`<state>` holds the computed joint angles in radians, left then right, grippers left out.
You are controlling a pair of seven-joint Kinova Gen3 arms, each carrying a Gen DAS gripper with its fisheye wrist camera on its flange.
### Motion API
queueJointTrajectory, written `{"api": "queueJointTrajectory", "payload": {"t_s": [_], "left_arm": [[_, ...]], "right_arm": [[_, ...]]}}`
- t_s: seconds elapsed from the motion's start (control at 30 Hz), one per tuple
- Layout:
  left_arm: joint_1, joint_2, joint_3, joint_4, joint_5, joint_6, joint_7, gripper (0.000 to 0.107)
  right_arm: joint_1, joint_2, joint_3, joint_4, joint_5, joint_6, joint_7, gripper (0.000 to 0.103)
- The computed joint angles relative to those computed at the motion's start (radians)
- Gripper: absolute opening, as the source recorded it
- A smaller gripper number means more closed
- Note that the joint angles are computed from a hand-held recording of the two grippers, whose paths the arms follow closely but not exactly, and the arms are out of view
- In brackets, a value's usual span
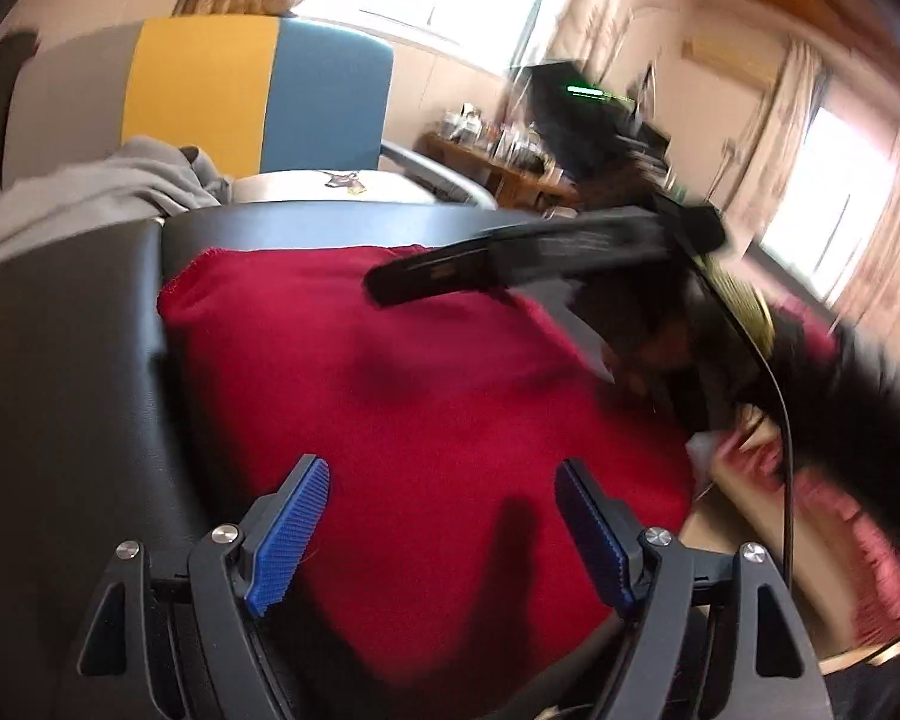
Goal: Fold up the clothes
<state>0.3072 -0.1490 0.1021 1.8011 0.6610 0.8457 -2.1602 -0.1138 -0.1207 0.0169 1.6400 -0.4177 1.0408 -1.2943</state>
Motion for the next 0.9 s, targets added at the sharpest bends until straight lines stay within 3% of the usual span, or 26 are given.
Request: {"api": "queueJointTrajectory", "payload": {"t_s": [0.07,0.13,0.2,0.27,0.33,0.43,0.5,0.63,0.7,0.8,0.9], "left_arm": [[-0.043,-0.009,0.093,0.029,-0.081,-0.062,0.034,0.078],[-0.066,-0.026,0.167,0.062,-0.163,-0.135,0.097,0.079],[-0.046,-0.019,0.167,0.06,-0.201,-0.156,0.156,0.08],[0.011,-0.008,0.118,0.055,-0.216,-0.168,0.174,0.08],[0.029,-0.017,0.079,0.057,-0.171,-0.16,0.153,0.08],[0.085,-0.027,-0.056,0.046,-0.049,-0.1,0.097,0.08],[0.051,-0.032,-0.089,0.042,0.019,-0.06,0.079,0.08],[-0.037,-0.024,-0.146,0.04,0.134,0.032,0.027,0.081],[-0.071,0.011,-0.158,0.016,0.167,0.091,0.013,0.081],[-0.113,0.079,-0.152,-0.023,0.226,0.155,-0.015,0.081],[-0.148,0.134,-0.12,-0.046,0.269,0.183,-0.039,0.082]], "right_arm": [[-0.041,0.027,0.031,0.015,0.038,-0.024,0.0,0.103],[-0.067,0.02,0.068,0.08,0.012,-0.098,0.065,0.103],[-0.023,0.009,0.043,0.113,-0.03,-0.135,0.128,0.103],[0.012,0.004,0.014,0.124,-0.041,-0.155,0.136,0.103],[0.013,-0.015,0.024,0.147,-0.065,-0.165,0.147,0.103],[0.013,-0.033,0.023,0.144,-0.056,-0.157,0.125,0.103],[0.023,-0.041,0.035,0.119,-0.072,-0.115,0.116,0.103],[-0.01,-0.112,0.202,0.131,-0.225,-0.037,0.116,0.103],[0.017,-0.143,0.276,0.157,-0.294,0.033,0.117,0.103],[0.135,-0.155,0.277,0.185,-0.306,0.131,0.09,0.103],[0.18,-0.145,0.292,0.225,-0.296,0.201,0.067,0.103]]}}
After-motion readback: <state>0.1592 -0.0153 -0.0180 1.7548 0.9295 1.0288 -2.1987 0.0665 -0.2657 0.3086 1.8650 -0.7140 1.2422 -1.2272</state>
